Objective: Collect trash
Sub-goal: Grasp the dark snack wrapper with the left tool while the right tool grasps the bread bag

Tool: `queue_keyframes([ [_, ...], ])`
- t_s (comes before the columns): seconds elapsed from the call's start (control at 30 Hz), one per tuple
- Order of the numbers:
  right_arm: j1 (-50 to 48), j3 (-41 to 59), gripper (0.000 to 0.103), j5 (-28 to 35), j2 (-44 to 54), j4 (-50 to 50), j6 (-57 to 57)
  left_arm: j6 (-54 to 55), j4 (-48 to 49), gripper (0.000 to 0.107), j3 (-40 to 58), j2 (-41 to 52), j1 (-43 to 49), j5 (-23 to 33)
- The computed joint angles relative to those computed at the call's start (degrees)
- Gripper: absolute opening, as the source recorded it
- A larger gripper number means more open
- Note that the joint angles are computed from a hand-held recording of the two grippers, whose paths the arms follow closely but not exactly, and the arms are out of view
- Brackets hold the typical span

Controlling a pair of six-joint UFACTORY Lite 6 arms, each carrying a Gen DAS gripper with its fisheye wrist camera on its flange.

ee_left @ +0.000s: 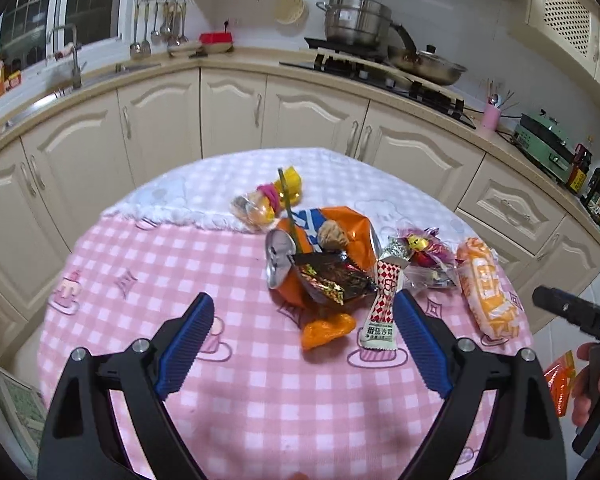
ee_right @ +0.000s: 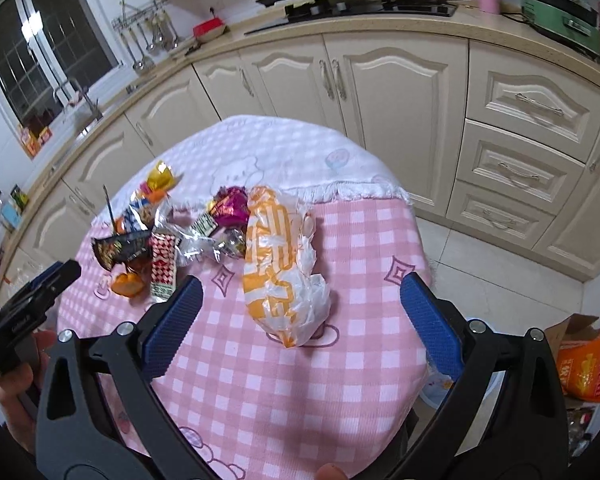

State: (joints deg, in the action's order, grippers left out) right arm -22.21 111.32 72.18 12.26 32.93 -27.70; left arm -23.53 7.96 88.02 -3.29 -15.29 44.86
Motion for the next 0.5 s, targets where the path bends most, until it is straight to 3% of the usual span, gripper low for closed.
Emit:
queue_keyframes([
  [0.1,1.8,-1.7,0.097,-2.0,0.7,-2.2,0.2,1.6,-2.2,0.088,0.5,2.9,0.5,-2.0],
  [0.17,3.0,-2.1,0.097,-2.7,1.0,-3.2,0.4,4.0,-5.0,0.081,1.7,5.3,1.3,-2.7],
  [0.23,4.6,-2.1,0.097,-3.6,1.9,-4.1,0.5,7.4,-8.9,0.055,3.9,8.5,2.8,-2.1],
  [0.33,7.0,-1.6,0.097,-5.2,3.4,-5.9,1.0,12.0,-15.3,0.026,4.0,10.3,4.4,-2.9],
  [0.47,10.0,0.9,0.095,-6.2,7.0,-8.9,2.8,12.7,-14.6,0.02,2.5,9.4,3.8,-4.5],
  [0.5,10.4,1.4,0.082,-6.3,7.8,-8.9,2.6,12.5,-14.2,0.019,1.6,8.5,3.7,-5.2],
])
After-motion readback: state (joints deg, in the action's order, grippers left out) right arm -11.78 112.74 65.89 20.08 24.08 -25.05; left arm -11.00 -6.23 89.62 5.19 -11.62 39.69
